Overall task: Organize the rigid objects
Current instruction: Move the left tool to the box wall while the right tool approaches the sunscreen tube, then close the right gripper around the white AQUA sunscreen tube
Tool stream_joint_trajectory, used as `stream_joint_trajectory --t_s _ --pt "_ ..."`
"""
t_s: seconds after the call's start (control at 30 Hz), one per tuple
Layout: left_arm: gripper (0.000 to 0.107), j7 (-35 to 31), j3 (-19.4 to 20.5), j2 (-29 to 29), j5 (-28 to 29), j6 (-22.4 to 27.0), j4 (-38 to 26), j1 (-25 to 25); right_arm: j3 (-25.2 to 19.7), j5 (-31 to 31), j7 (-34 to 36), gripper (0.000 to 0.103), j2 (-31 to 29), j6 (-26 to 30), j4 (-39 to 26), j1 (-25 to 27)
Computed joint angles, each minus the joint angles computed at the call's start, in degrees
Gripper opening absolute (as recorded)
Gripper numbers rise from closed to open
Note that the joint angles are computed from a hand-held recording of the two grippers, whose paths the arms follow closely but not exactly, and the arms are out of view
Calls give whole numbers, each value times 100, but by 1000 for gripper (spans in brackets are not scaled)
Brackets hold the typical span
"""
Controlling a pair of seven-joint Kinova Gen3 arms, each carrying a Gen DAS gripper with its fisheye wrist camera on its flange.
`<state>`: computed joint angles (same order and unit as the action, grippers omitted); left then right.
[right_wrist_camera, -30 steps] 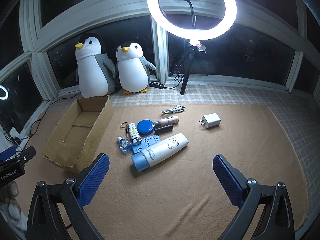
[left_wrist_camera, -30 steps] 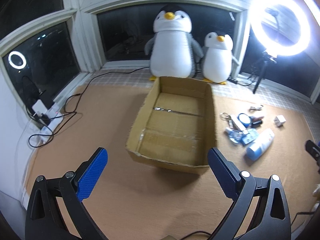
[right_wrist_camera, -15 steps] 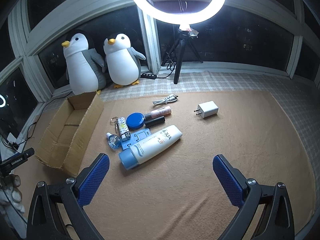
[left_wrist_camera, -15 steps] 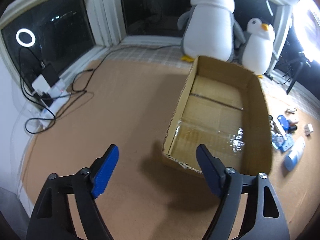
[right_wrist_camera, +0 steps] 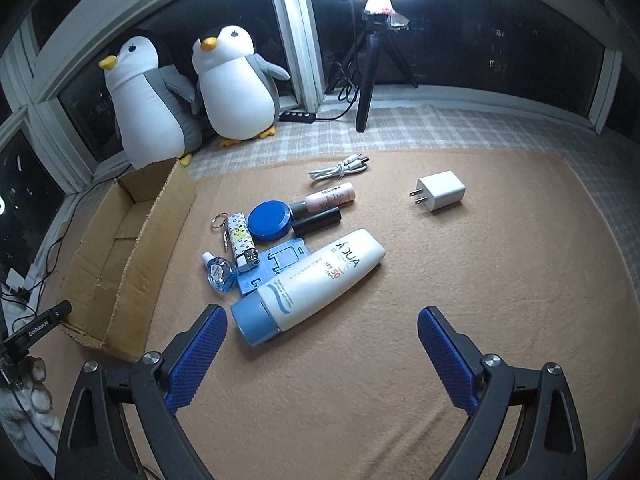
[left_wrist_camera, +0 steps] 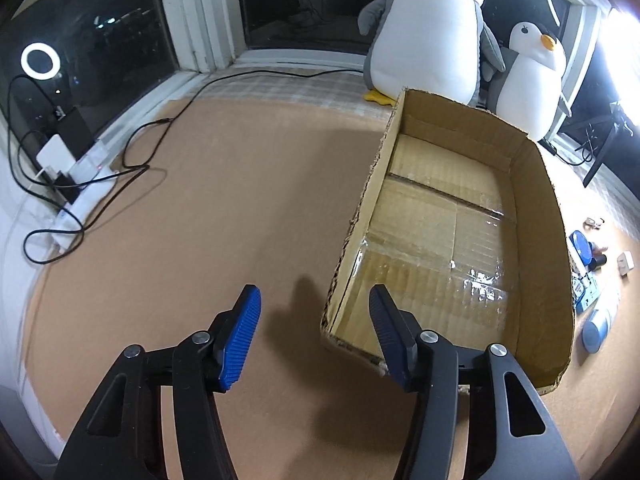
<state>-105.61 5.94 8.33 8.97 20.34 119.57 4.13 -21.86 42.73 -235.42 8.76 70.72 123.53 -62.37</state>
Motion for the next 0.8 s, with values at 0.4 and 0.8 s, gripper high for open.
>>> stream_joint_trajectory --t_s 0.4,0.8 --pt "25 217 -1 420 -299 90 -260 217 332 79 271 85 113 -962 127 533" --pt "20 373 2 522 -506 5 -235 267 794 -240 945 84 437 -1614 22 1149"
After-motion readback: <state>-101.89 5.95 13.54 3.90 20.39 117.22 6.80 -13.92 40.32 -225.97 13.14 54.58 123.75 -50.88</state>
